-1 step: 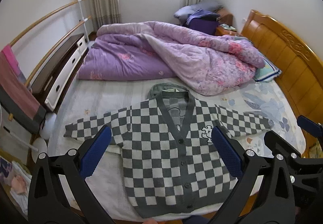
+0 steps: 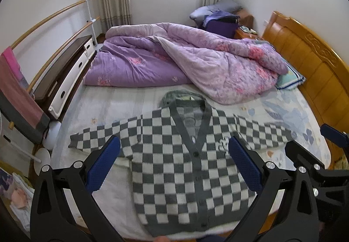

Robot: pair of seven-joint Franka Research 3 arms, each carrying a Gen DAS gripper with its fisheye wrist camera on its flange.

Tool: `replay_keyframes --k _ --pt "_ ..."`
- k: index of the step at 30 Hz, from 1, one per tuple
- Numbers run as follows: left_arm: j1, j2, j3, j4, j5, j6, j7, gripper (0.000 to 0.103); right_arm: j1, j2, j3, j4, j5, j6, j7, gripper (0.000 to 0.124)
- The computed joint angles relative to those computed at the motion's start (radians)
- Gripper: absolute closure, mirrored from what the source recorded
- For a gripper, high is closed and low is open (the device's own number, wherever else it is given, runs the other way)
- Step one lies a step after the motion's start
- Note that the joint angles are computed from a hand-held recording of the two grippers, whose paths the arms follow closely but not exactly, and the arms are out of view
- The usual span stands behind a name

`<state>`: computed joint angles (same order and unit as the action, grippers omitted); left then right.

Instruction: Fold large clothes

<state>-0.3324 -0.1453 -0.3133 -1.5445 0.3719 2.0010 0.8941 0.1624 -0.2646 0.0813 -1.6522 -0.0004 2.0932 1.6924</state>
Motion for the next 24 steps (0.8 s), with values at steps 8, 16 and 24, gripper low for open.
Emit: replay_keyframes --k 8,16,24 --pt "0.038 0.088 0.047 -0.033 -0.037 0.035 -0.005 0.004 0.036 0.208 -0.038 0.099 0.127 0.064 -0.253 0.028" --pt "0.142 0.077 0.155 -0.247 -0.355 0.095 0.170 0.004 0.093 0.359 -0.017 0.137 0.119 0.076 -0.286 0.028" --pt "0.296 0.029 0.263 -0.561 -0.675 0.254 0.313 0.004 0.179 0.563 -0.004 0.270 0.109 -0.013 -0.126 0.058"
